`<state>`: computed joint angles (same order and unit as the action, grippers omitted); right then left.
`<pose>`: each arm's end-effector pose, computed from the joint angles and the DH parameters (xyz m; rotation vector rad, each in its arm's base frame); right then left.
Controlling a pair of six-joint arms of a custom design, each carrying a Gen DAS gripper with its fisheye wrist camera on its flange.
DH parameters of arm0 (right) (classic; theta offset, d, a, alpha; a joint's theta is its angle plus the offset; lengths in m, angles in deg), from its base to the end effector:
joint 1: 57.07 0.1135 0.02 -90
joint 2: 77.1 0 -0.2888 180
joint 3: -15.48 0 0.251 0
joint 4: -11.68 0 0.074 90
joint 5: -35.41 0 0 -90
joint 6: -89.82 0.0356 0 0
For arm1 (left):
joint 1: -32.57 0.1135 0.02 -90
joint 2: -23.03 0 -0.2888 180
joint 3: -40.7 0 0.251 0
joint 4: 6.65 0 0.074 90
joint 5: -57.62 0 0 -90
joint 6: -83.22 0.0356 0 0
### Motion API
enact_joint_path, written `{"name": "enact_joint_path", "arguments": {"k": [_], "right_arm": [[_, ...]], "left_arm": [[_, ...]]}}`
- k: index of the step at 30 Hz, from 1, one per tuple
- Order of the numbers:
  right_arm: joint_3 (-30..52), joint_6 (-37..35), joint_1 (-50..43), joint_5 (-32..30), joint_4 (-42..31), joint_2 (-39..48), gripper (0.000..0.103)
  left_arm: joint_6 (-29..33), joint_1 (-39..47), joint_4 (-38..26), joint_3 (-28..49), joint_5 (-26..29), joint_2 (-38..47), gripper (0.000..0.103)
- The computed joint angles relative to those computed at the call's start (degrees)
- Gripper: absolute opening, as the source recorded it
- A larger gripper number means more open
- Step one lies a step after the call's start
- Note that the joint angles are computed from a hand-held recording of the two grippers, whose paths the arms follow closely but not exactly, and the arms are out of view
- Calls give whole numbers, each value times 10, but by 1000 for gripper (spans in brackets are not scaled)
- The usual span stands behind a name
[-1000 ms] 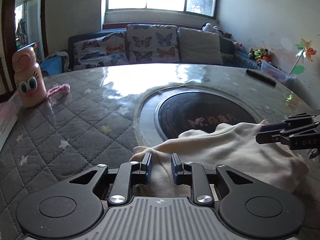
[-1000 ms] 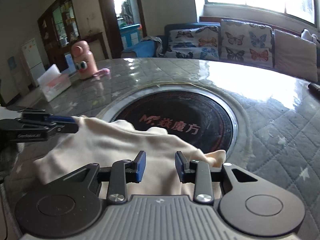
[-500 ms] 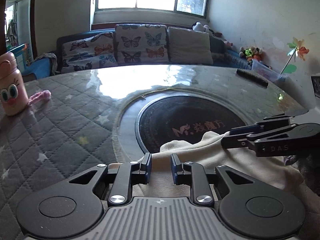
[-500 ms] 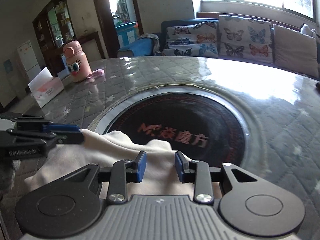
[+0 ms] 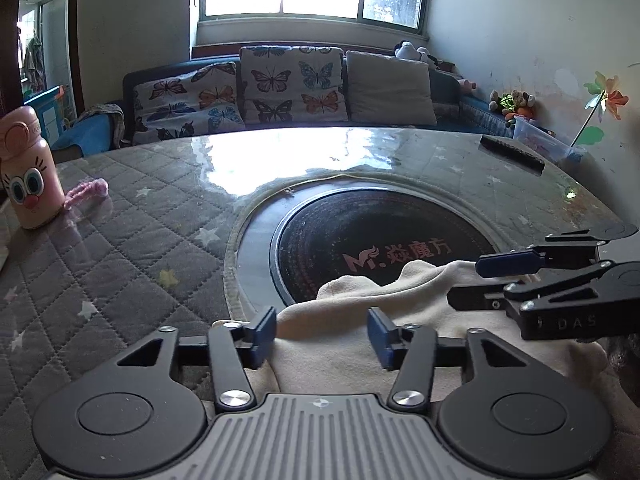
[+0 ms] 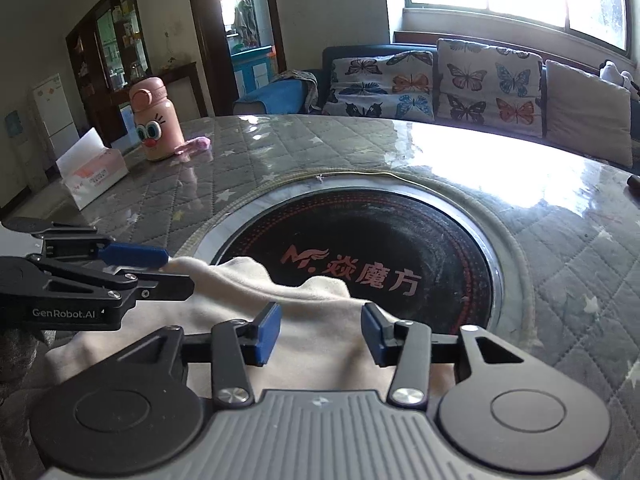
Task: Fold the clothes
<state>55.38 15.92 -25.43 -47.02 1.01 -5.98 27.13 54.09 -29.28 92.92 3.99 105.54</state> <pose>0.1919 0.1128 0.1837 -0.2446 2.2970 0.2774 0.2505 0.0761 0.1913 0.4943 2.2330 -0.3065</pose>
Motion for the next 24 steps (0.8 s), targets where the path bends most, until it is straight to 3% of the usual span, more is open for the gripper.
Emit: {"name": "enact_joint_path", "arguments": {"k": [7, 9, 17, 24], "right_arm": [[-22, 36, 65, 51, -41, -68, 62], [-29, 49, 86, 70, -55, -86, 72], [-49, 117, 182, 154, -123, -157, 84], [-54, 181, 264, 234, -167, -165, 94]], "left_arm": [[17, 31, -23, -34, 16, -61, 84], [27, 46, -31, -43, 23, -75, 90], [75, 111, -76, -75, 57, -129, 103], [101, 152, -96, -101, 69, -165, 103]]}}
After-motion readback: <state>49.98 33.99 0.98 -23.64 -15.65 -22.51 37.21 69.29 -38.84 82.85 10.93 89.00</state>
